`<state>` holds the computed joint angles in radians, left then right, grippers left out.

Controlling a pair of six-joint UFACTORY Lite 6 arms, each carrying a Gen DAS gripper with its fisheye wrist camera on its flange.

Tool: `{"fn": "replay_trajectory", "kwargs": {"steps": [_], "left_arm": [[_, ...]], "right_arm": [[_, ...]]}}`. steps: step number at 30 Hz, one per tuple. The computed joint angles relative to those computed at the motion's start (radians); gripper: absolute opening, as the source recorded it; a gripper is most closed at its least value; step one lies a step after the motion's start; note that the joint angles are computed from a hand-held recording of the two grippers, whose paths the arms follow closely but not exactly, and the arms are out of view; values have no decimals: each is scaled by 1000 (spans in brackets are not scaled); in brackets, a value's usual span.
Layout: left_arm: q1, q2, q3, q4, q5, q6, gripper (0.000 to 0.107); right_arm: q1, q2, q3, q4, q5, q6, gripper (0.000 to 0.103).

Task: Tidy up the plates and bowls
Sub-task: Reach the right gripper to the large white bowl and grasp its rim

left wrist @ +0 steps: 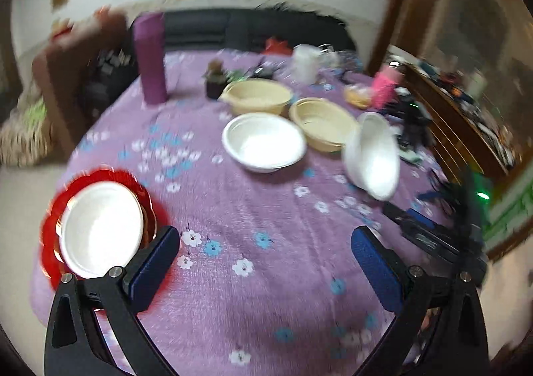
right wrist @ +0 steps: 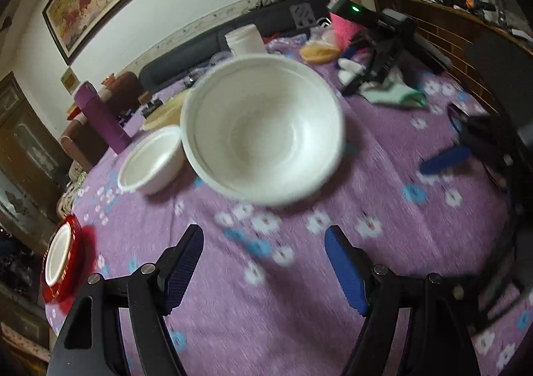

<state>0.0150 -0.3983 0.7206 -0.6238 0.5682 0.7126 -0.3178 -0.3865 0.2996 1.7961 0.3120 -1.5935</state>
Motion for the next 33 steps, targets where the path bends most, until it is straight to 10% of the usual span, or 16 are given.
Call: {"fn": "replay_trajectory", "kwargs": {"steps": [7, 18, 27, 33], "left_arm": [[43, 417, 276, -218, -81, 64, 103], [-56, 990, 926, 310, 7, -516, 103], [-90, 1403, 1409, 391, 214, -665, 99], [-70, 1182, 1122, 201, 103, -479, 96]], "right_arm": [[222, 336, 296, 317, 33, -157, 81], [377, 844, 817, 222, -100, 98, 83], [307, 850, 800, 103, 60, 135, 83], [243, 518, 584, 176, 74, -19, 83]]}}
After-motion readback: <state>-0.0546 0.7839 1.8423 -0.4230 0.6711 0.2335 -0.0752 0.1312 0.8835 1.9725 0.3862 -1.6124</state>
